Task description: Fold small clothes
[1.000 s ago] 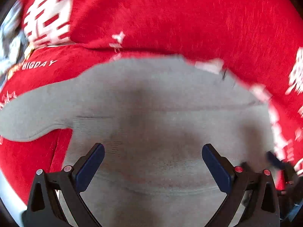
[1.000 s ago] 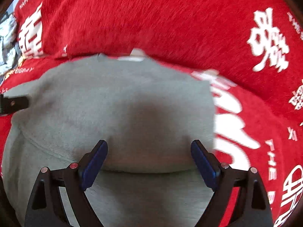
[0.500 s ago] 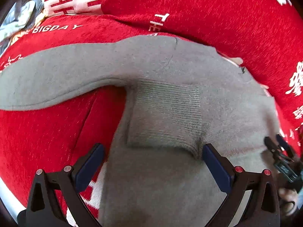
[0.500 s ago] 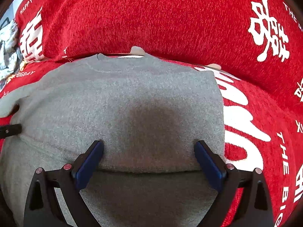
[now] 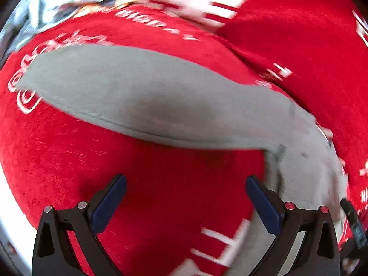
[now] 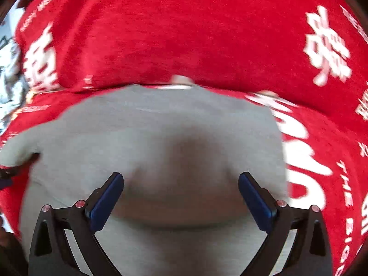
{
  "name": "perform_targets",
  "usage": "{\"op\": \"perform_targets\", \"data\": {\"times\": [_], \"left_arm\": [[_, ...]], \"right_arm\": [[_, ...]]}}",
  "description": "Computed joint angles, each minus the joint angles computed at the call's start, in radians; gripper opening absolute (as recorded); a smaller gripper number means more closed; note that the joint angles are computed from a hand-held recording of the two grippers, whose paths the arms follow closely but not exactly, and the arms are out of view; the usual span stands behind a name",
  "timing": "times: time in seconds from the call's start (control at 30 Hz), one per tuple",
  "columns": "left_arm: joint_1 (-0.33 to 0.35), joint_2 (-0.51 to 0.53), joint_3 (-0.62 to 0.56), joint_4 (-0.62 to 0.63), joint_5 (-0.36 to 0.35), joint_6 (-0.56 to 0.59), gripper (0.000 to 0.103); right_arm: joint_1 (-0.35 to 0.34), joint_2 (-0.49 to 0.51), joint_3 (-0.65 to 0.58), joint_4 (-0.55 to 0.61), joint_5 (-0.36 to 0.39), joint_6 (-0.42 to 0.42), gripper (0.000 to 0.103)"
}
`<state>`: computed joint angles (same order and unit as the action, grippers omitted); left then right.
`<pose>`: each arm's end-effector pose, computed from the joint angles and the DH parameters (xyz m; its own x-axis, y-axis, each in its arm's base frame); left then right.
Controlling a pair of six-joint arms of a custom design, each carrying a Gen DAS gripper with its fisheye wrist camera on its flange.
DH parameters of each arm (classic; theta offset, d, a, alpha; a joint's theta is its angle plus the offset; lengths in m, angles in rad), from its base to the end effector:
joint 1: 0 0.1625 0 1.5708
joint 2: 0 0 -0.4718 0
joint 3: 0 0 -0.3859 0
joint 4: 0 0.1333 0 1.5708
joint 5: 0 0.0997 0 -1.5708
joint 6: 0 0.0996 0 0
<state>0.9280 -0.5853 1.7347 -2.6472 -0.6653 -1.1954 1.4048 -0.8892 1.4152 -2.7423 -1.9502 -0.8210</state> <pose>-0.2179 -0.6440 0.0024 -0.7248 -0.5902 -0.3555 -0.2085 0.6797 -0.7033 -0.0315 -0.7717 0.3212 -0.6958 -0.3222 0.6419 -0.5535 0.8100 -0.1935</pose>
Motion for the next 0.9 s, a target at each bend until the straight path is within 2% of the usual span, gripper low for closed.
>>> {"op": "perform_targets", "data": {"times": [0.07,0.13,0.17,0.2,0.27,0.3,0.4,0.47,0.53,0.7,0.73,0.77,0.8,0.83,0.9], "left_arm": [[0.005,-0.013,0.023,-0.069,0.012,0.016,0.103],[0.010,-0.024,0.015,-0.026,0.028,-0.012,0.103],[0.016,-0.029,0.022,-0.052,0.025,-0.004,0.103],[0.022,-0.036,0.034,-0.089,0.019,-0.002,0.103],[0.034,-0.052,0.077,-0.203,0.008,-0.011,0.103],[0.039,-0.059,0.100,-0.265,0.012,-0.007,0.103],[0.054,-0.080,0.141,-0.356,0.052,-0.044,0.103],[0.079,-0.084,0.148,-0.446,0.060,-0.038,0.103],[0.098,-0.092,0.126,-0.417,0.076,-0.065,0.103],[0.141,-0.106,0.033,-0.221,0.117,-0.115,0.102],[0.142,-0.114,0.017,-0.143,0.128,-0.145,0.099],[0.137,-0.116,0.003,-0.069,0.163,-0.171,0.053],[0.136,-0.119,-0.001,-0.037,0.165,-0.162,0.011],[0.143,-0.125,-0.004,-0.047,0.125,-0.128,0.011],[0.137,-0.133,0.037,-0.144,0.128,-0.084,0.011]], "right_arm": [[0.025,0.028,0.004,0.010,-0.024,-0.037,0.100],[0.051,0.081,-0.001,0.017,-0.112,-0.102,0.100],[0.053,0.101,0.009,-0.017,-0.126,-0.128,0.101],[0.051,0.096,0.017,-0.043,-0.098,-0.114,0.103],[0.047,0.094,-0.001,0.003,-0.104,-0.058,0.103],[0.040,0.081,0.011,-0.005,-0.084,-0.048,0.103],[0.009,0.035,0.095,-0.112,-0.044,-0.139,0.103],[-0.011,0.005,0.113,-0.082,0.006,-0.105,0.102],[-0.013,0.004,0.106,-0.071,0.007,-0.097,0.102],[-0.010,0.010,0.112,-0.102,-0.006,-0.110,0.103],[-0.009,0.010,0.115,-0.105,-0.007,-0.107,0.103],[-0.008,0.008,0.119,-0.109,-0.009,-0.107,0.103],[-0.006,0.008,0.119,-0.112,-0.014,-0.109,0.103],[-0.002,0.007,0.120,-0.114,-0.024,-0.109,0.103],[0.014,0.007,0.108,-0.085,-0.052,-0.080,0.103]]}}
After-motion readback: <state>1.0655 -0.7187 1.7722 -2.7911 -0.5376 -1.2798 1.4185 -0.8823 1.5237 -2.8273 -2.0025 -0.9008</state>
